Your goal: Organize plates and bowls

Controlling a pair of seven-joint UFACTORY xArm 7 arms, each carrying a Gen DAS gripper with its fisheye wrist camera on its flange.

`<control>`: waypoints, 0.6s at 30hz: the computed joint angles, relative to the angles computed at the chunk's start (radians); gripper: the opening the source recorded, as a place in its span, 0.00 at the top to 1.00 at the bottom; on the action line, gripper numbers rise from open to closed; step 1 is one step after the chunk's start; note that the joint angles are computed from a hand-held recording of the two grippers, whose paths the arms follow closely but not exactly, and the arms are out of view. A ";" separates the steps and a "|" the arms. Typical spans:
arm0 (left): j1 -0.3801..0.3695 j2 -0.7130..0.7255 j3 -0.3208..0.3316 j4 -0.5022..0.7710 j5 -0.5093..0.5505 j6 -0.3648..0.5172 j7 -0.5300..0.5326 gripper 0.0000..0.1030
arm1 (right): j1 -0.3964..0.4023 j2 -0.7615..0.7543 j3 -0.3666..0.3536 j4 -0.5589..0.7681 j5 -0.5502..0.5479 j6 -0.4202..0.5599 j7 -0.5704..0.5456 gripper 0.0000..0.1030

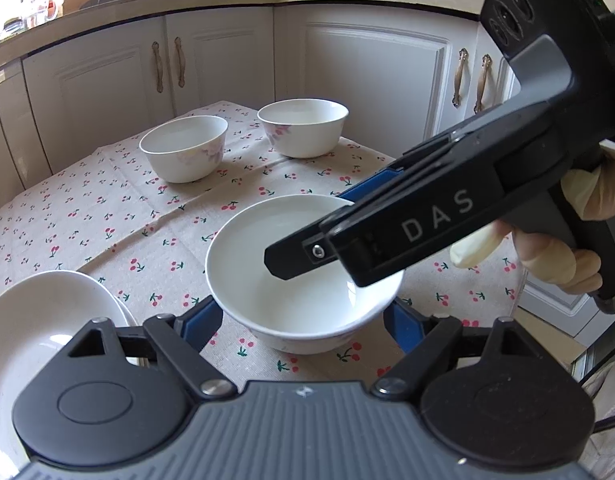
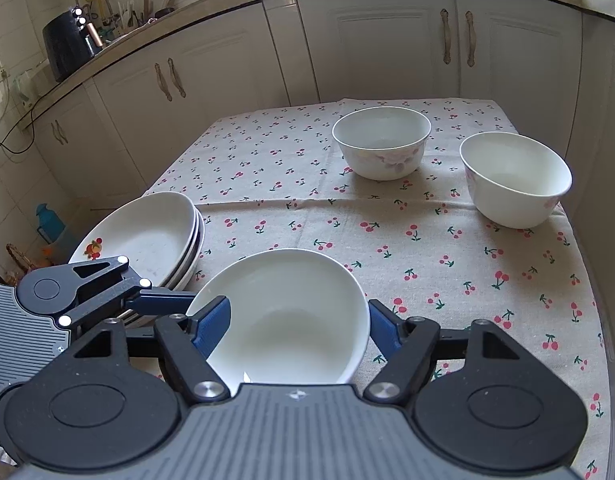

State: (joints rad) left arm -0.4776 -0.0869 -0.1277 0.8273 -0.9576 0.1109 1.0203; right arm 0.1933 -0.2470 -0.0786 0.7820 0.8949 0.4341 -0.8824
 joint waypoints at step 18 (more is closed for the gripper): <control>0.019 -0.105 0.047 -0.044 0.052 0.135 -0.041 0.08 | 0.004 -0.052 -0.006 -0.032 0.053 -0.099 -0.070 0.00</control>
